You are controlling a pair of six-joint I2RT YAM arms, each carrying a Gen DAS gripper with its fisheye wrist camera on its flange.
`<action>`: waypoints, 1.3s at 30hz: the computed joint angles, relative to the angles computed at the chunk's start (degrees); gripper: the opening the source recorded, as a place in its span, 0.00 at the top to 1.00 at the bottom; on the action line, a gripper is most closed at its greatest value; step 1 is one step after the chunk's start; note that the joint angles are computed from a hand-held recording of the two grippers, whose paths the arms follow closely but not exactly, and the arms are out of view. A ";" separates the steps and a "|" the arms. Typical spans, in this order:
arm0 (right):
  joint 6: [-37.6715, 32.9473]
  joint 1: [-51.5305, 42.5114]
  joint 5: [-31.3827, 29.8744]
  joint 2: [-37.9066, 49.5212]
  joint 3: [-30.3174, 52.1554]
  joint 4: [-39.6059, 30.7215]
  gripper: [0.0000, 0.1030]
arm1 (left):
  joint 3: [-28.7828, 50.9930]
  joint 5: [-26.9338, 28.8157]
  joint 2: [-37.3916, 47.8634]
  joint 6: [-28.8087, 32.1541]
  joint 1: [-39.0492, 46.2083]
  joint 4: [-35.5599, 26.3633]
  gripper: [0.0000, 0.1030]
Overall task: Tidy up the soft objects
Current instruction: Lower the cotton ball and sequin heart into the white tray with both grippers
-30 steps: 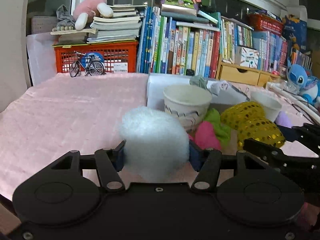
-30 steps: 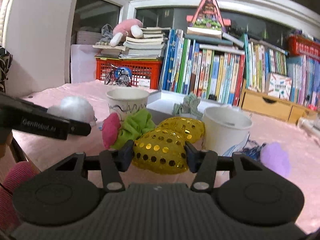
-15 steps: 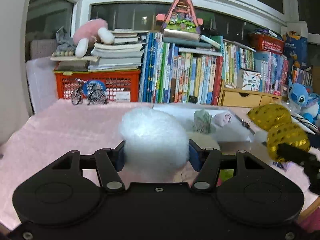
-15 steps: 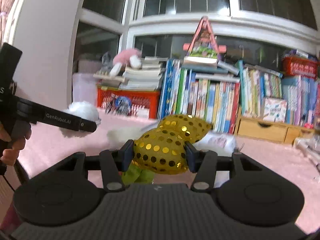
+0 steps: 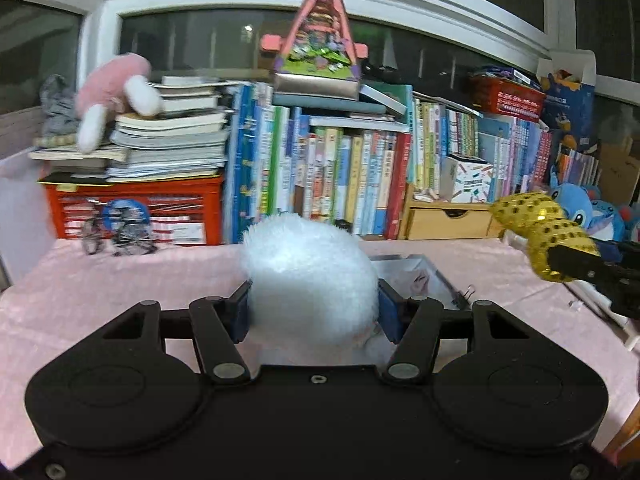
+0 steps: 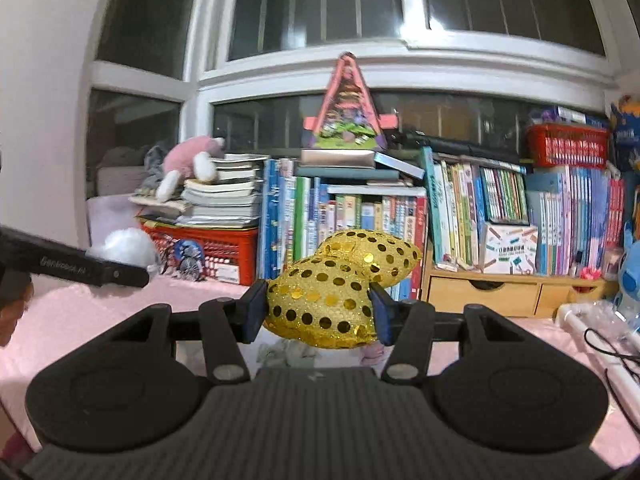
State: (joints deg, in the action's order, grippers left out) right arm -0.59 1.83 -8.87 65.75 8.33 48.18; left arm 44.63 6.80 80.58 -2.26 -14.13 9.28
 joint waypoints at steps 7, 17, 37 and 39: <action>1.95 -6.60 -12.35 14.54 17.97 -10.23 0.45 | 22.35 2.20 18.39 -3.52 -1.32 -11.29 0.44; 8.22 -7.01 -18.66 38.39 42.45 -24.97 0.44 | 56.95 3.98 46.51 -9.05 0.11 -32.48 0.44; 6.32 -3.41 -9.91 53.22 63.91 -47.01 0.42 | 80.01 5.24 64.37 -9.71 0.16 -47.22 0.44; 6.44 -3.18 -9.24 53.70 64.98 -48.53 0.42 | 81.28 5.23 65.20 -9.74 0.00 -48.12 0.43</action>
